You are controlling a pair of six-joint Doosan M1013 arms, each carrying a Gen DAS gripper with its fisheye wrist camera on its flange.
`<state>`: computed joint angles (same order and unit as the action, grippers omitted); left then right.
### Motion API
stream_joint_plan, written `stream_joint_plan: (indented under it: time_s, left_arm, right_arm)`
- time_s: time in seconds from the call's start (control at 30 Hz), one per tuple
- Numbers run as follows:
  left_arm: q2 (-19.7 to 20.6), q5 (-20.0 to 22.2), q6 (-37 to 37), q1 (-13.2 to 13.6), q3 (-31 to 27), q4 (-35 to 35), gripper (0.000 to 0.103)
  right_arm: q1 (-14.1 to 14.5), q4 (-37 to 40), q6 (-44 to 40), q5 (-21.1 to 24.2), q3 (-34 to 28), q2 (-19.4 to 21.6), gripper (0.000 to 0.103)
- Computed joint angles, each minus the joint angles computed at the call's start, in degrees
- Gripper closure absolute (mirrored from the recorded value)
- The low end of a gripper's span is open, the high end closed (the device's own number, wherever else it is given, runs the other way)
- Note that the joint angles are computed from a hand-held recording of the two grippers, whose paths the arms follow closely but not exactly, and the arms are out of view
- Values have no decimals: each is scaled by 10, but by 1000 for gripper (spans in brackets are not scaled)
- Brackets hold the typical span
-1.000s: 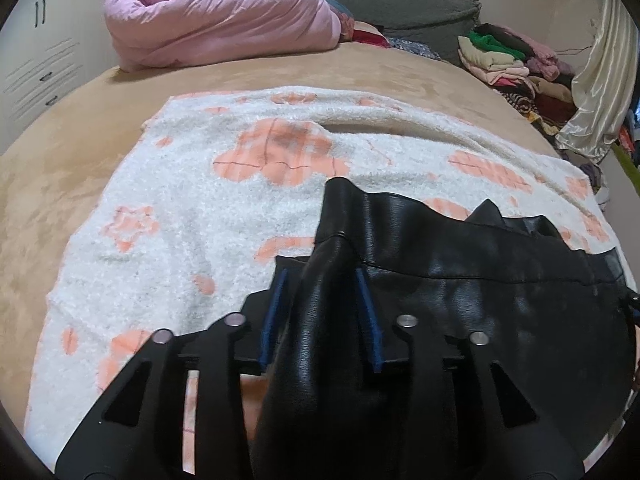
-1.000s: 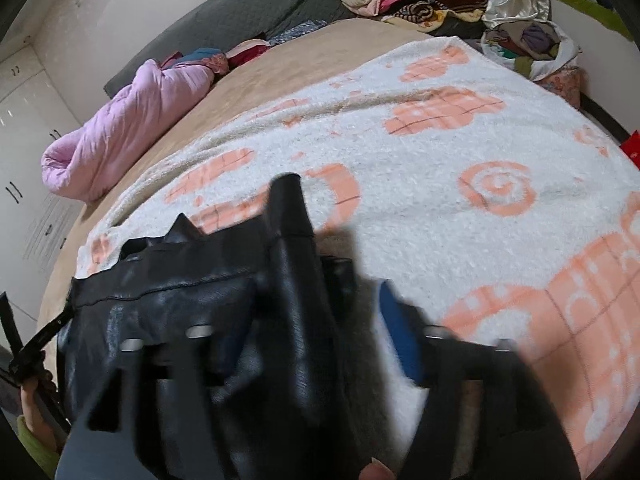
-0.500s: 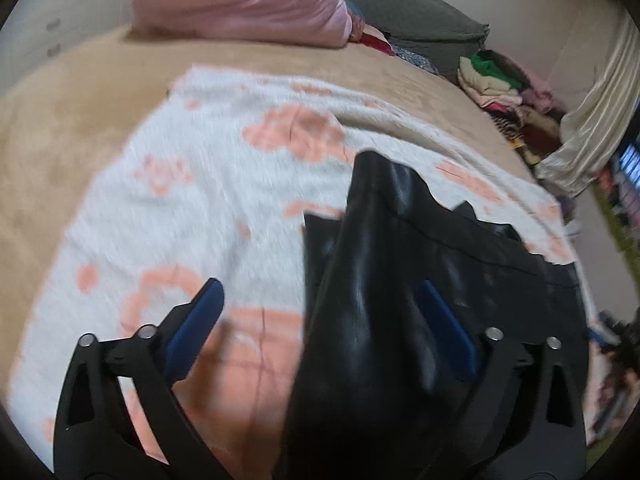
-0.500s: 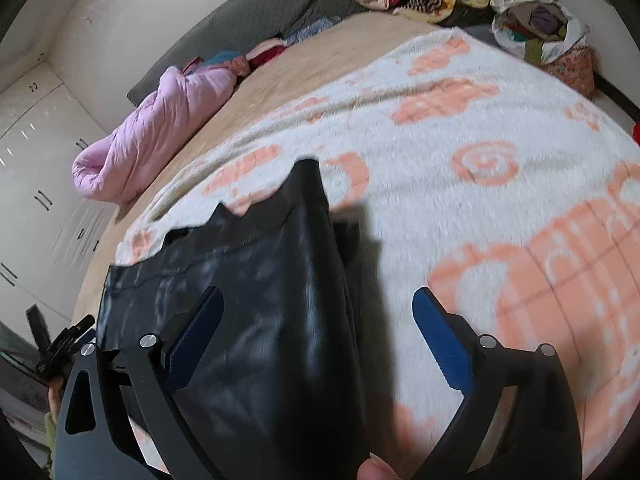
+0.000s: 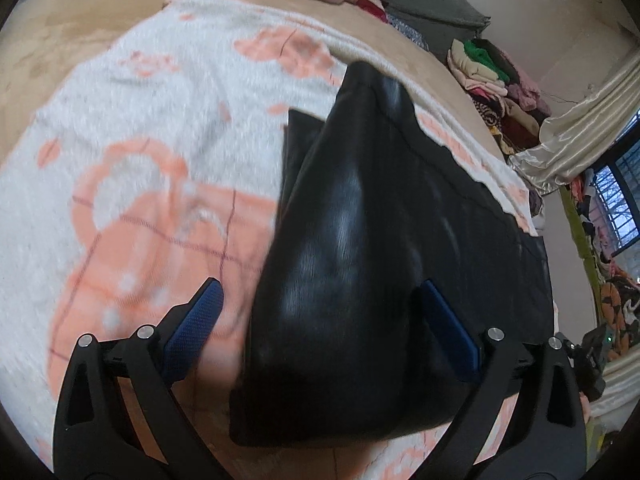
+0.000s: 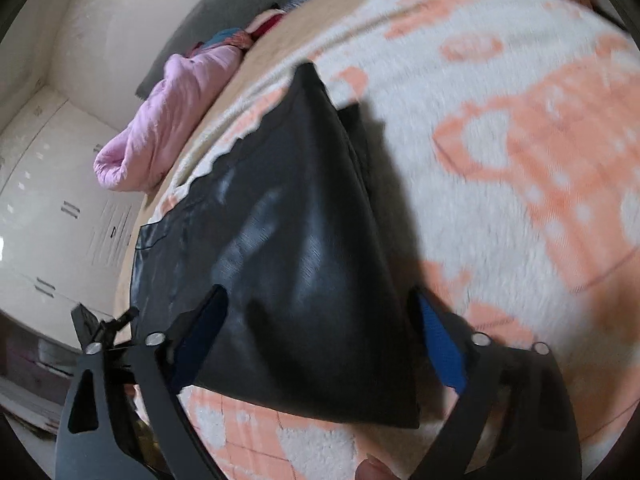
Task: Fold large clothes
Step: 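Release the jacket and flatten the folded bundle with both tools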
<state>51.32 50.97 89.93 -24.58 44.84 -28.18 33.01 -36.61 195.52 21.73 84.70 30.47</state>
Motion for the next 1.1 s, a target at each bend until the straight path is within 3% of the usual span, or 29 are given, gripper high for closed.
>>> stream_joint_plan:
  time_s: [0.03, 0.1, 0.13, 0.17, 0.23, 0.37, 0.47, 0.63, 0.7, 0.77, 0.83, 0.93, 1.0, 1.1]
  left_arm:
    - [-1, -1, -2, -1, 3, 6, 22]
    - [-5, -1, 2, -2, 11, -1, 36]
    - [-7, -3, 0, -3, 15, 4, 41]
    - [-11, -6, -1, -5, 20, 11, 49]
    - [-22, -13, -6, -10, 33, 24, 54]
    - [-48, -28, 5, -21, 71, 36, 56]
    - [-61, -56, 4, -26, 97, 52, 54]
    - [-60, -51, -12, -26, 91, 64, 51]
    - [-62, -53, -19, -28, 92, 81, 49]
    - [-66, -55, -26, -31, 96, 99, 47]
    - [-70, -58, -28, -33, 100, 114, 45]
    - [-78, -69, -24, -34, 109, 122, 39]
    - [-83, -77, -22, -36, 114, 129, 33]
    - [-92, -96, -32, -43, 124, 163, 26]
  right_arm:
    - [1, -1, -4, 8, -2, 1, 42]
    - [1, -17, 13, -18, 6, -3, 56]
    - [4, -33, 17, -5, 3, -4, 66]
    - [7, -39, 9, 9, -1, -4, 70]
    - [12, -51, -11, 38, -11, -4, 77]
    - [6, -62, 5, 42, 2, -13, 77]
    - [0, -23, -28, 35, 9, -14, 73]
    - [4, -15, -36, 67, -3, -9, 58]
    - [8, -13, -46, 98, -13, -7, 50]
    - [14, -23, -52, 130, -26, -3, 48]
    - [23, -47, -50, 176, -42, 2, 30]
    - [42, -103, -41, 250, -67, 10, 20]
    - [55, -141, -38, 287, -81, 16, 17]
    - [70, -178, -34, 301, -91, 22, 17]
